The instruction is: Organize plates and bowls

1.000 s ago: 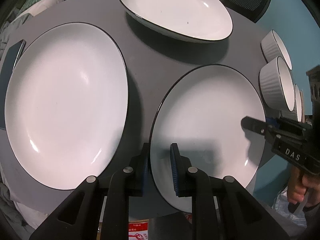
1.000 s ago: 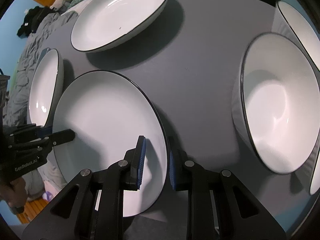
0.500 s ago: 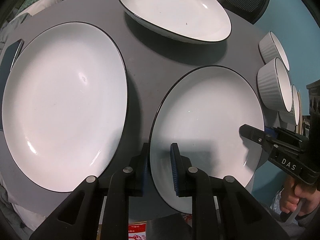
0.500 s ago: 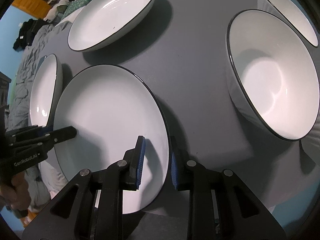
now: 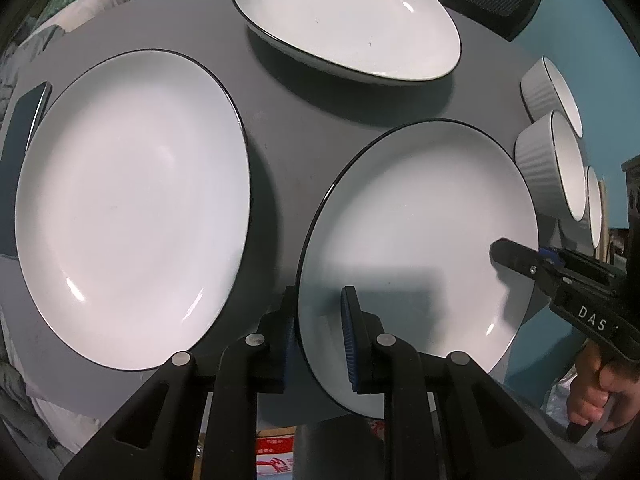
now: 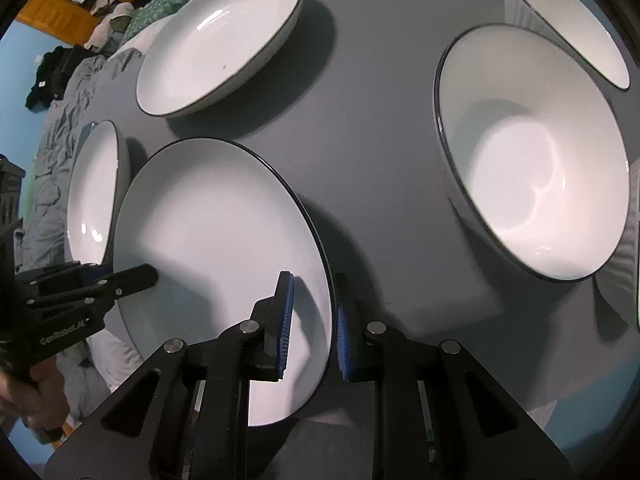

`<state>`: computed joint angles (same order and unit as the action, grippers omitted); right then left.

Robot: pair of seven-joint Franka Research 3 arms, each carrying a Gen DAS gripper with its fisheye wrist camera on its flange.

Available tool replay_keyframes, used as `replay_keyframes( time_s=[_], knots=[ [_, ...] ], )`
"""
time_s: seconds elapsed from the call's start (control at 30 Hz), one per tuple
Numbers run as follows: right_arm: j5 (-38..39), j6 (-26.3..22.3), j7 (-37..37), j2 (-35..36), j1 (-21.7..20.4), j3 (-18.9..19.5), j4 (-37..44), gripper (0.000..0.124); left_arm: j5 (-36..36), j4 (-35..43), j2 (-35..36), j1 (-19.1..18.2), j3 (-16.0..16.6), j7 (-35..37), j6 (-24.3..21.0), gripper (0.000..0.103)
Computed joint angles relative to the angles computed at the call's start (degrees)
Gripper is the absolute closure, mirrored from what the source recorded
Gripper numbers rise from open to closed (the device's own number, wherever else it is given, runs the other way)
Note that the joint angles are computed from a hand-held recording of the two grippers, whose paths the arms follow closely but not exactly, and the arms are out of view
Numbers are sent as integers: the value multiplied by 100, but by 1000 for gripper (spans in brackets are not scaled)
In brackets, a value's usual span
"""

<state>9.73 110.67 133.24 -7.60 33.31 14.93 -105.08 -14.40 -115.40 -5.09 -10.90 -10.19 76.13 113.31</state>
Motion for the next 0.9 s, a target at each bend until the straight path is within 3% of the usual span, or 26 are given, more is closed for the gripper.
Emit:
replay_keyframes(
  time_s=[0.5, 0.9],
  knots=[
    [-103, -46, -131, 410, -37, -91, 662, 108, 155, 500, 142, 158, 75, -107, -3, 84],
    [-307, -362, -647, 1566, 15, -352, 2169, 108, 530, 1831, 993, 438, 82, -183, -194, 84]
  ],
)
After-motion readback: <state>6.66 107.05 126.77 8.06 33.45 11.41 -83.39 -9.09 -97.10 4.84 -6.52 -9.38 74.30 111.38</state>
